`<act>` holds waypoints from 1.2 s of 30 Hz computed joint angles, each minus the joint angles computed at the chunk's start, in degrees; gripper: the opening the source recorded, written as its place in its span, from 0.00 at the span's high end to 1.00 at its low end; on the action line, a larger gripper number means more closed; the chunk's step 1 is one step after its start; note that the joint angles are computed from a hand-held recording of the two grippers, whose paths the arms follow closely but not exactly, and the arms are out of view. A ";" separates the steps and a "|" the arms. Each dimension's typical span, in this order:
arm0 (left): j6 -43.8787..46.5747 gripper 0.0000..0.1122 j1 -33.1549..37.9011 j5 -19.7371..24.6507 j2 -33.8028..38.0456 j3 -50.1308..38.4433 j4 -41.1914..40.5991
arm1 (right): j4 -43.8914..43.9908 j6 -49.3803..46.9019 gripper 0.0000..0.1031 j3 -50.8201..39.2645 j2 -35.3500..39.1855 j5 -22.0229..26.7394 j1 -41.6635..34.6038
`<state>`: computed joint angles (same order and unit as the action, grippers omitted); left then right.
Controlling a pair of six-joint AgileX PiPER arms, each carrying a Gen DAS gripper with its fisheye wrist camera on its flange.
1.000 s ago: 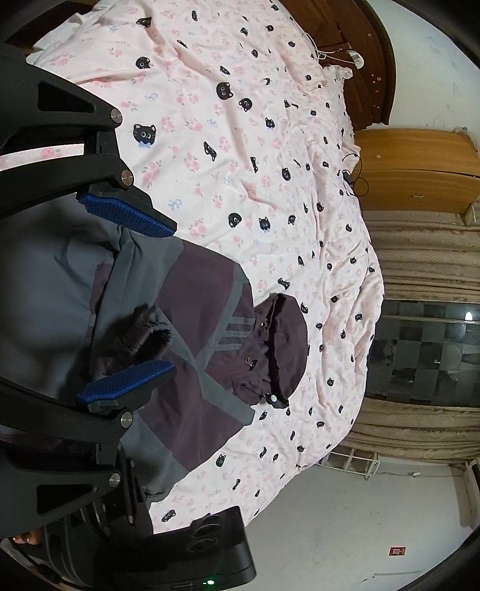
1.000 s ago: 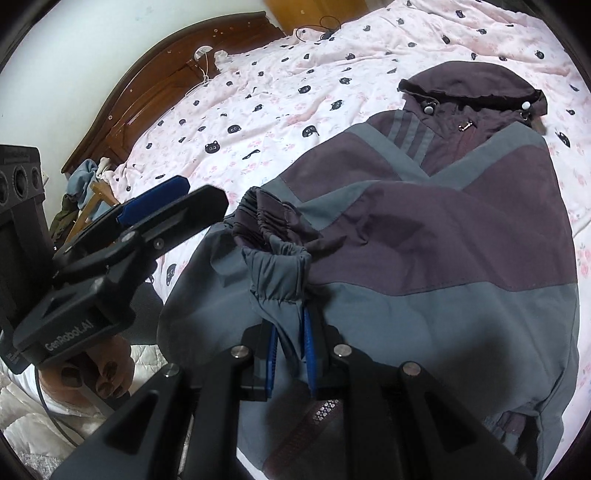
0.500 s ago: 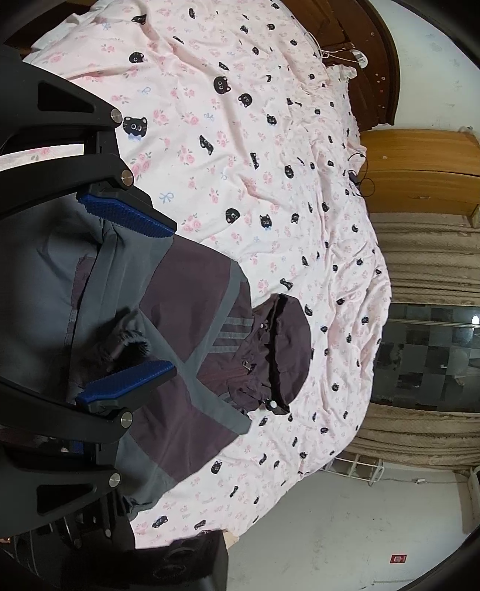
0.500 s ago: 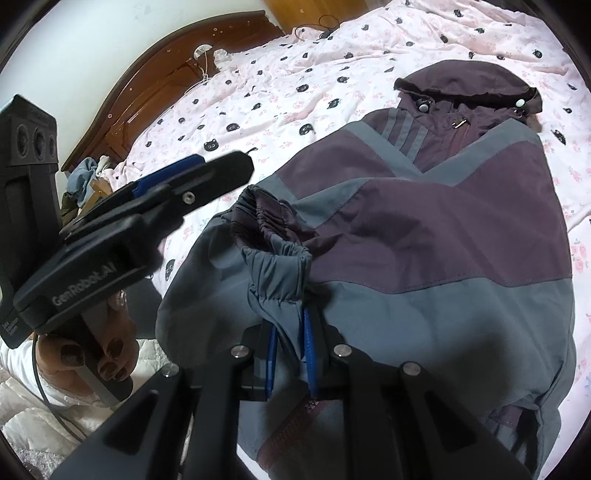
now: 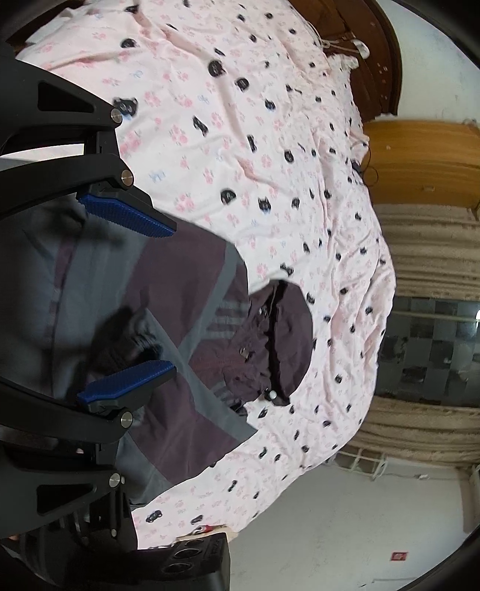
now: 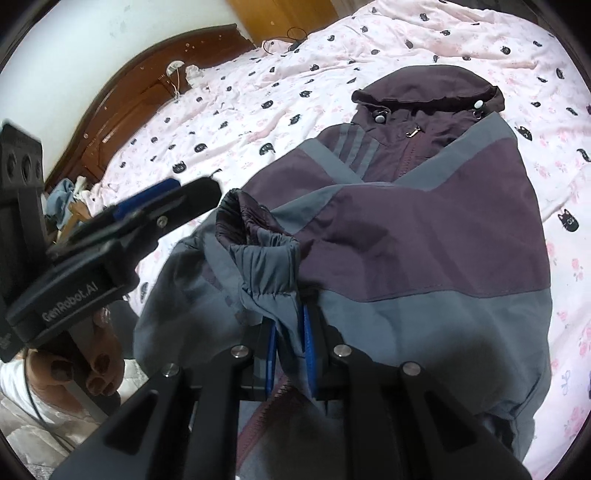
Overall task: Fold clothes
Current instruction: 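Open the right tool and release the cuff on the jacket body, then move the open right tool up over the jacket hood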
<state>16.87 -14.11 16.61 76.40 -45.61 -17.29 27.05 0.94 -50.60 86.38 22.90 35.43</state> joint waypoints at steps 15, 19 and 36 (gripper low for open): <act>-15.73 0.43 -1.93 0.23 9.51 -3.04 15.87 | 14.35 -18.29 0.46 1.83 -1.84 4.23 -3.32; -9.68 0.43 0.07 -0.44 11.38 -2.92 9.63 | 10.79 -16.51 0.46 1.90 -6.38 6.79 -7.95; -7.60 0.43 -1.18 -2.41 12.56 -2.80 6.20 | 0.89 -1.50 0.34 -32.14 16.40 23.23 -20.97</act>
<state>9.27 -15.29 14.19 88.96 -48.42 -11.08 27.94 -0.56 -82.74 102.77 46.12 14.46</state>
